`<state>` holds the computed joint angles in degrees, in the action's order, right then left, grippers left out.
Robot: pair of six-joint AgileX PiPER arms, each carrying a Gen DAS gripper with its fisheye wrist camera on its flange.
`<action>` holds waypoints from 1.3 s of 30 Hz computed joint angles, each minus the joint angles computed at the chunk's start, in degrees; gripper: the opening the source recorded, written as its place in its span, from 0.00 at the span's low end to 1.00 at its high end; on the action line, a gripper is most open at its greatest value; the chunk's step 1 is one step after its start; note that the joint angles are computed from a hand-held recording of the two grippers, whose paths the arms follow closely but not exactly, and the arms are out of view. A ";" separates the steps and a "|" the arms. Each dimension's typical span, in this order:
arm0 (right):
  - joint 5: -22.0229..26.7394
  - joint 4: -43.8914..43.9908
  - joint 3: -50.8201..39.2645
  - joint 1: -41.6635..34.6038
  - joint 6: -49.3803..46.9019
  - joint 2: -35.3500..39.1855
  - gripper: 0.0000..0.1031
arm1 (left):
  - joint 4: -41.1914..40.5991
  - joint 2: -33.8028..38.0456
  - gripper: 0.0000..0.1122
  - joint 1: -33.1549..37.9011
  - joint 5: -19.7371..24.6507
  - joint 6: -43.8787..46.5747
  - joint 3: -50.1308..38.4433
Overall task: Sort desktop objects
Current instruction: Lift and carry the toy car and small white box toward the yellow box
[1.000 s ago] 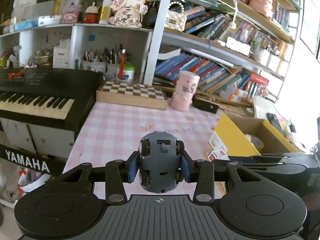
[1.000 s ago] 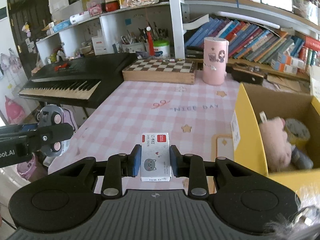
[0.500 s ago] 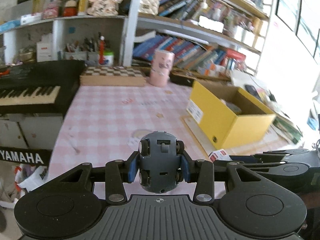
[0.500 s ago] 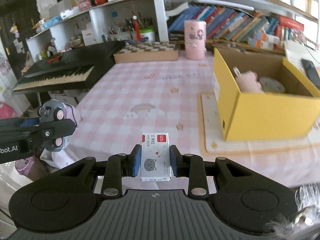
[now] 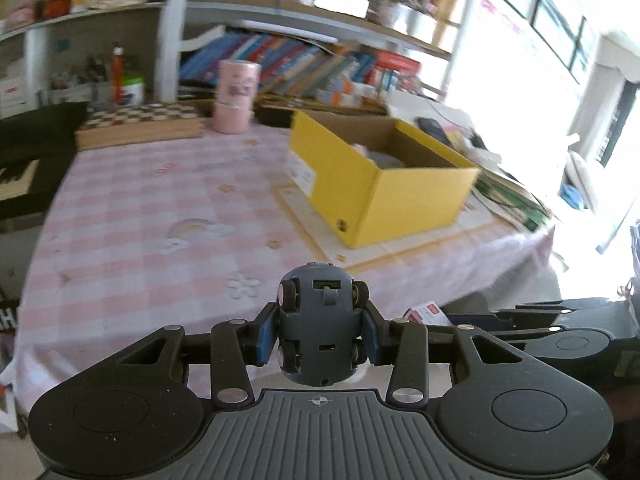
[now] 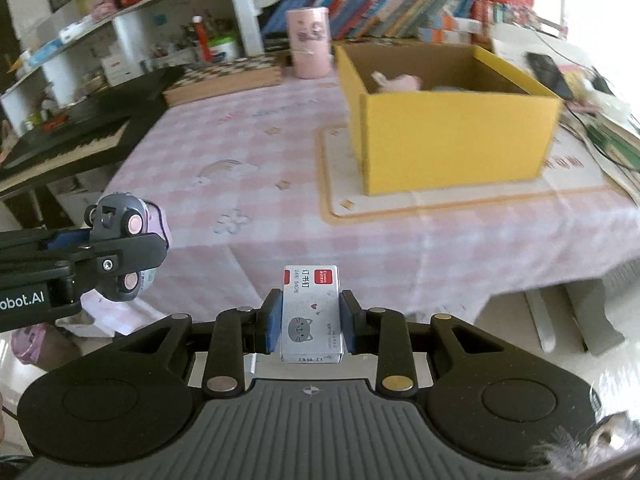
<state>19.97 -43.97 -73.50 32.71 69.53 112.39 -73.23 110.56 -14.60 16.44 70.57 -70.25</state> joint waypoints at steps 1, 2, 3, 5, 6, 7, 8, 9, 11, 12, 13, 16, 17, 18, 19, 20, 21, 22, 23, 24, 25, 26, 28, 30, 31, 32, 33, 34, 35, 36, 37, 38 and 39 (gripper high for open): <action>0.12 -0.90 0.91 -0.17 1.44 -0.57 0.27 | 1.57 0.46 0.37 -0.43 0.55 -1.25 -0.69; 0.27 -2.11 1.88 -0.26 3.25 -1.15 0.27 | 3.29 0.94 0.37 -0.88 1.10 -2.68 -1.46; 0.34 -3.42 3.01 -0.40 5.20 -1.79 0.27 | 4.62 1.39 0.37 -1.34 1.57 -3.76 -2.14; 0.19 -5.28 5.00 -0.91 8.03 -2.91 0.27 | 6.81 2.16 0.37 -2.23 2.39 -5.32 -3.33; 0.16 -6.09 5.86 -1.16 9.26 -3.39 0.27 | 7.57 2.48 0.37 -2.74 2.62 -5.87 -3.80; 0.09 -6.64 6.64 -1.49 10.16 -3.82 0.27 | 8.72 2.96 0.37 -3.21 2.96 -6.84 -4.55; -0.03 -6.90 7.20 -1.90 10.66 -4.08 0.27 | 9.86 3.50 0.37 -3.71 3.23 -7.89 -5.38; -0.07 -7.08 7.70 -2.26 11.03 -4.39 0.27 | 10.53 3.87 0.37 -4.12 3.46 -8.51 -5.97; -0.28 -7.53 8.82 -3.20 11.37 -5.09 0.27 | 12.13 4.85 0.37 -5.05 3.82 -10.22 -7.55; -0.40 -7.62 9.17 -3.66 11.24 -5.32 0.27 | 13.28 5.46 0.37 -5.49 3.98 -11.57 -8.60; -0.55 -7.47 9.54 -4.24 10.76 -5.61 0.27 | 14.01 6.00 0.37 -5.92 4.13 -12.51 -9.42; -1.40 -4.75 10.30 -6.43 7.02 -6.23 0.27 | 18.58 8.13 0.37 -7.42 4.69 -17.75 -13.13; -1.71 -3.34 10.24 -7.26 5.21 -6.20 0.27 | 19.87 8.67 0.37 -7.89 4.78 -19.19 -14.13; -2.04 -2.17 10.29 -8.06 3.68 -6.22 0.27 | 21.41 9.26 0.37 -8.37 4.86 -20.96 -15.23; -2.32 -0.41 10.05 -9.00 1.40 -6.11 0.27 | 23.17 9.95 0.37 -8.82 5.01 -23.08 -16.51; -2.59 1.00 9.83 -9.81 -0.56 -5.98 0.27 | 24.93 10.69 0.37 -9.22 5.20 -25.24 -17.85; -2.84 2.49 9.59 -10.60 -2.69 -5.89 0.27 | 26.48 11.33 0.37 -9.62 5.33 -27.20 -19.01; -3.20 4.08 9.42 -11.46 -5.03 -5.82 0.27 | 28.31 12.18 0.37 -10.07 5.58 -29.50 -20.52; -3.57 6.09 9.17 -12.37 -7.76 -5.69 0.27 | 30.06 12.94 0.37 -10.49 5.81 -31.64 -21.93; -3.88 8.44 8.81 -13.28 -10.84 -5.48 0.27 | 31.75 13.77 0.37 -10.92 6.05 -33.71 -23.45; -4.22 11.07 8.44 -14.32 -14.29 -5.26 0.27 | 33.31 14.57 0.37 -11.32 6.26 -35.61 -24.90; -4.45 13.42 8.07 -15.19 -17.35 -5.05 0.27 | 34.96 15.43 0.37 -11.74 6.53 -37.60 -26.47; -4.81 19.06 7.09 -17.15 -24.58 -4.47 0.27 | 38.01 17.14 0.37 -12.46 7.16 -41.29 -29.45; -5.02 25.18 5.97 -19.13 -32.33 -3.74 0.27 | 41.13 19.03 0.37 -13.12 8.05 -45.10 -32.87; -4.97 28.19 5.28 -20.04 -36.14 -3.29 0.27 | 42.58 19.92 0.37 -13.46 8.45 -46.89 -34.49; -4.73 30.97 4.44 -20.84 -39.67 -2.81 0.27 | 44.26 21.01 0.37 -13.84 9.00 -48.97 -36.51; -4.59 33.65 3.80 -21.68 -43.17 -2.40 0.27 | 45.51 21.89 0.37 -14.15 9.45 -50.52 -38.12; -4.34 36.38 3.05 -22.55 -46.78 -1.93 0.27 | 46.88 22.88 0.37 -14.45 9.98 -52.14 -39.94; -4.02 38.61 2.24 -23.28 -49.80 -1.44 0.27 | 48.52 24.03 0.37 -14.80 10.66 -54.04 -42.09; -3.72 40.99 1.43 -24.06 -53.07 -0.93 0.27 | 49.92 25.18 0.37 -15.09 11.50 -55.72 -44.24; -3.40 43.67 0.58 -24.92 -56.72 -0.34 0.27 | 51.40 26.50 0.37 -15.40 12.48 -57.57 -46.69; -3.07 45.97 -0.21 -25.64 -59.80 0.16 0.27 | 52.70 27.60 0.37 -15.67 13.32 -59.17 -48.78; -2.71 48.19 -1.05 -26.34 -62.79 0.67 0.27 | 54.12 28.76 0.37 -15.95 14.20 -60.86 -51.08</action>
